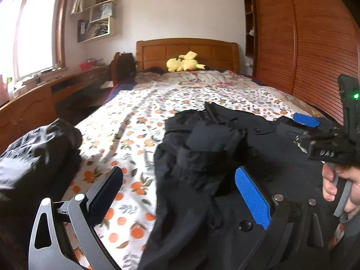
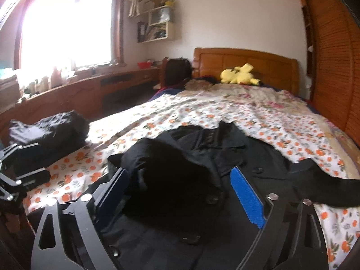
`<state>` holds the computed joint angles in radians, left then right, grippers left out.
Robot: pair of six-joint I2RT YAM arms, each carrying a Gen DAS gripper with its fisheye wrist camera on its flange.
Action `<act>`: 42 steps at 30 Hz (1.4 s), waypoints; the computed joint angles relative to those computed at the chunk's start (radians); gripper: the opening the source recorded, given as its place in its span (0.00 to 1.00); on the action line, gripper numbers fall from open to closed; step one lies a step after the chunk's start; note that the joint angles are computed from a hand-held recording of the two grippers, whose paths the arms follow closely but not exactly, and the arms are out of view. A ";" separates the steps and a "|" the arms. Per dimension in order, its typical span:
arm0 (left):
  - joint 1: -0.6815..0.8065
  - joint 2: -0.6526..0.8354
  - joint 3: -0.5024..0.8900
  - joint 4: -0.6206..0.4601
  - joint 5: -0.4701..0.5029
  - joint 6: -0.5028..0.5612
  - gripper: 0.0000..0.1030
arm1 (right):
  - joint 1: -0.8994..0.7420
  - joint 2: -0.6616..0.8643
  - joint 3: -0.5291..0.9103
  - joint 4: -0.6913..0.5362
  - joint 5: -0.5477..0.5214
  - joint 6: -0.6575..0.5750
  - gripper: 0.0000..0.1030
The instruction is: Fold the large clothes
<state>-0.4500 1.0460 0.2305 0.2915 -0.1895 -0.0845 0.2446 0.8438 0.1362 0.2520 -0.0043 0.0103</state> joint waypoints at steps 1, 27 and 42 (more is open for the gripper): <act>0.015 -0.017 -0.009 -0.007 0.009 0.005 0.98 | 0.028 0.049 0.001 0.036 0.013 0.008 0.81; 0.177 -0.272 -0.066 -0.183 0.166 0.076 0.98 | 0.248 0.748 0.255 0.169 -0.010 0.127 0.04; 0.122 -0.297 -0.066 -0.203 0.142 0.052 0.98 | 0.115 -0.315 0.021 -0.399 -0.091 0.099 0.03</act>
<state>-0.3276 0.7485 0.1643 0.0883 -0.0471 -0.0322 0.3597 0.5291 0.1577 -0.1471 -0.0948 0.1093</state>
